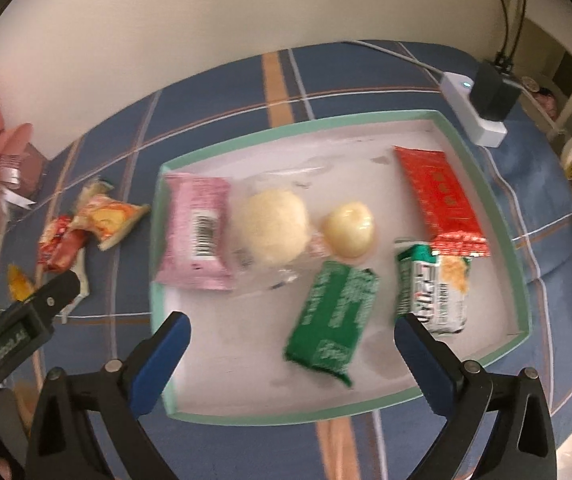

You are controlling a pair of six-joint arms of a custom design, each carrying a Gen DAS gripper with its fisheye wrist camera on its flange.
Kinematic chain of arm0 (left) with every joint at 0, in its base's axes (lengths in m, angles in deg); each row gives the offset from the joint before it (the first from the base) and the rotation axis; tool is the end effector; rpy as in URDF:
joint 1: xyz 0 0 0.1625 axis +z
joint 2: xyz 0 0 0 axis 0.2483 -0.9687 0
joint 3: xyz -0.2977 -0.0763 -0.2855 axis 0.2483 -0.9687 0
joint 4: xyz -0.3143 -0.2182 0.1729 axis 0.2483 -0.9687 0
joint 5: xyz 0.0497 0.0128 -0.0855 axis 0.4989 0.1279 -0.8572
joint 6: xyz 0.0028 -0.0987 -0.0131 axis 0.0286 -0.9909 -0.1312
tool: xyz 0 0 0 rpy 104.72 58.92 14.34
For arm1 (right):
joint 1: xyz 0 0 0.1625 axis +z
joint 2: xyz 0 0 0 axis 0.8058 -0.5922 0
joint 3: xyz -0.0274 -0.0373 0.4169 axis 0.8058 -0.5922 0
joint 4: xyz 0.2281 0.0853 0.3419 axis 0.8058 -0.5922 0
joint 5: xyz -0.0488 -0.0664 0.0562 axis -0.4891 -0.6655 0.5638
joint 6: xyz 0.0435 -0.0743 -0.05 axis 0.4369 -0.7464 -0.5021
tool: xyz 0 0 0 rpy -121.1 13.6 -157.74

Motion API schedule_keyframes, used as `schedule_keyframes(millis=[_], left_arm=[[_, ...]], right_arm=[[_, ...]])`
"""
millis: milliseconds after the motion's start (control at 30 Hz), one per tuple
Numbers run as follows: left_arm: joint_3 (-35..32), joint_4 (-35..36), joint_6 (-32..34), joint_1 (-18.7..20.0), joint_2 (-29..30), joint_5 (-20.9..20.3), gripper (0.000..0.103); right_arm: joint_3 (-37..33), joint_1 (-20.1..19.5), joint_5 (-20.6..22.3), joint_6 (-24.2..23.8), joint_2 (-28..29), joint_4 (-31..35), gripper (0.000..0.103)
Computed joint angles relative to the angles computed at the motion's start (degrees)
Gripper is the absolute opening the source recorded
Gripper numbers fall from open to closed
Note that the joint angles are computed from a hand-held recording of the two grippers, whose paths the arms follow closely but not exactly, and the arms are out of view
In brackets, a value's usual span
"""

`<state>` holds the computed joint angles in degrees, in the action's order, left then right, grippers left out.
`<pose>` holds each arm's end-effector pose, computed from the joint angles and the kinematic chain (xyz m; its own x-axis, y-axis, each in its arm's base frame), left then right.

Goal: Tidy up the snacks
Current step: 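Move both tools back over the snack pile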

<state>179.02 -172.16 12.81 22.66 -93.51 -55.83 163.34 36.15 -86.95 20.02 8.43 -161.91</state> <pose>-0.2832 -0.4748 0.0325 -0.6550 -0.3105 -0.6889 0.0922 0.8720 -0.4808 0.0757 -0.4826 0.2254 -0.8023 0.0170 0.5967 -0.1902 0.9402 -0.2825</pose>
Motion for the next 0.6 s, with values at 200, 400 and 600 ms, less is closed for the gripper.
schedule_keyframes(millis=[200, 400, 600], left_arm=[[2.8, 3.4, -3.4, 0.8, -4.2, 0.0, 0.103], [5.7, 1.7, -5.0, 0.5, -7.8, 0.2, 0.103], [5.2, 3.8, -3.6, 0.7, -7.5, 2.4, 0.103]], right_arm=[[1.0, 0.6, 1.2, 1.4, -0.7, 1.1, 0.103], [2.3, 2.6, -0.4, 1.1, -1.6, -0.9, 0.103], [-0.1, 2.4, 1.4, 4.0, 0.9, -0.6, 0.103]])
